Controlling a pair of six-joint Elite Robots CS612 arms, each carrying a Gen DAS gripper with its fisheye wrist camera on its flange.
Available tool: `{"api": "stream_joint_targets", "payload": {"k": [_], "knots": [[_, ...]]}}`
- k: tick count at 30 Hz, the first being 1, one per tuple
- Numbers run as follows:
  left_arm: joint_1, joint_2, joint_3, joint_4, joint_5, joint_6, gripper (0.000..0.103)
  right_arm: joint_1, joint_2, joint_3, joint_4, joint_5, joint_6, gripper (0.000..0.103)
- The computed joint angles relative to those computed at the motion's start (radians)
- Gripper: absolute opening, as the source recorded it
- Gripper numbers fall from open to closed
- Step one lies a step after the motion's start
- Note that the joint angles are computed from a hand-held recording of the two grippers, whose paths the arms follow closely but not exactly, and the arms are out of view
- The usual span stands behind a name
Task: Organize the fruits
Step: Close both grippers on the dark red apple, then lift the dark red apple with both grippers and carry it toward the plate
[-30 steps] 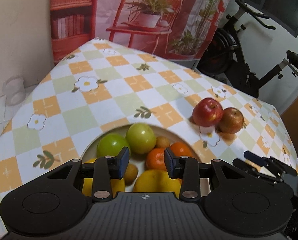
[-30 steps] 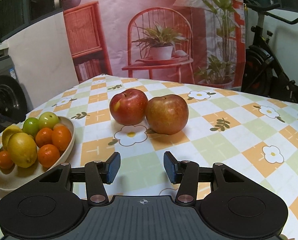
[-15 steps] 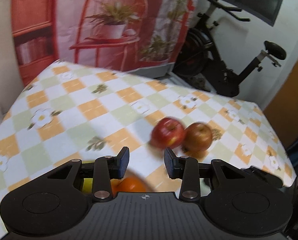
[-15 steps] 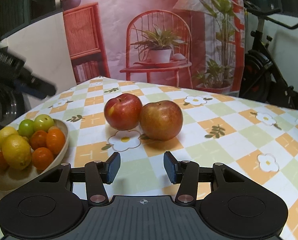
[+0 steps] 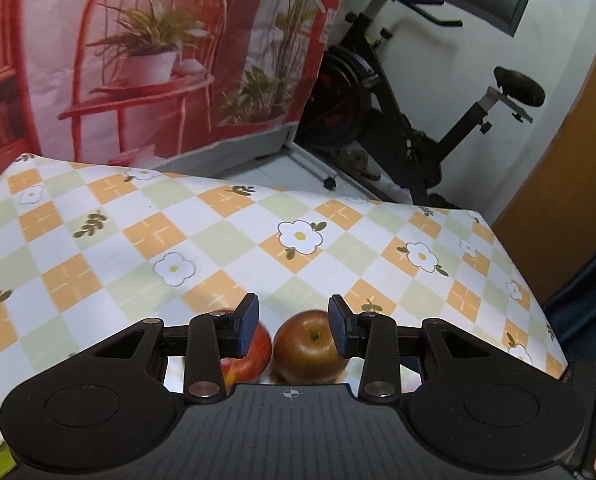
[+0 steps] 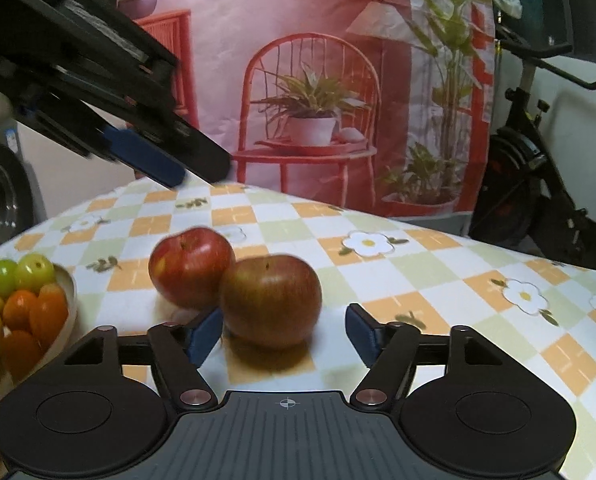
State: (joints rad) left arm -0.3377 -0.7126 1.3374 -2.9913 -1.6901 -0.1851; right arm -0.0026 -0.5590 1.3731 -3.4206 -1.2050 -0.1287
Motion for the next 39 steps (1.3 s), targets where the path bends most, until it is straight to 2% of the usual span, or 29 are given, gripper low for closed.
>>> {"api": "stream_joint_targets", "payload": {"k": [9,14,25,31,39], "knots": [[0.009,0.049,-0.090,0.151,-0.082,0.057,0.040,-0.007,0.019,-0.057,0.104,0.069,-0.026,0.066],[0.016,0.064,-0.118,0.200,-0.086,0.059,0.040,-0.013,0.025,-0.075,0.134,0.097,-0.023,0.065],[0.022,0.075,-0.142,0.241,-0.130,0.078,0.040,-0.021,0.026,-0.076,0.153,0.138,-0.013,0.060],[0.026,0.082,-0.142,0.227,-0.166,0.045,0.040,-0.019,0.029,-0.079,0.142,0.120,-0.006,0.063],[0.024,0.079,-0.136,0.226,-0.165,0.052,0.040,-0.023,0.029,-0.077,0.144,0.139,0.017,0.061]]}}
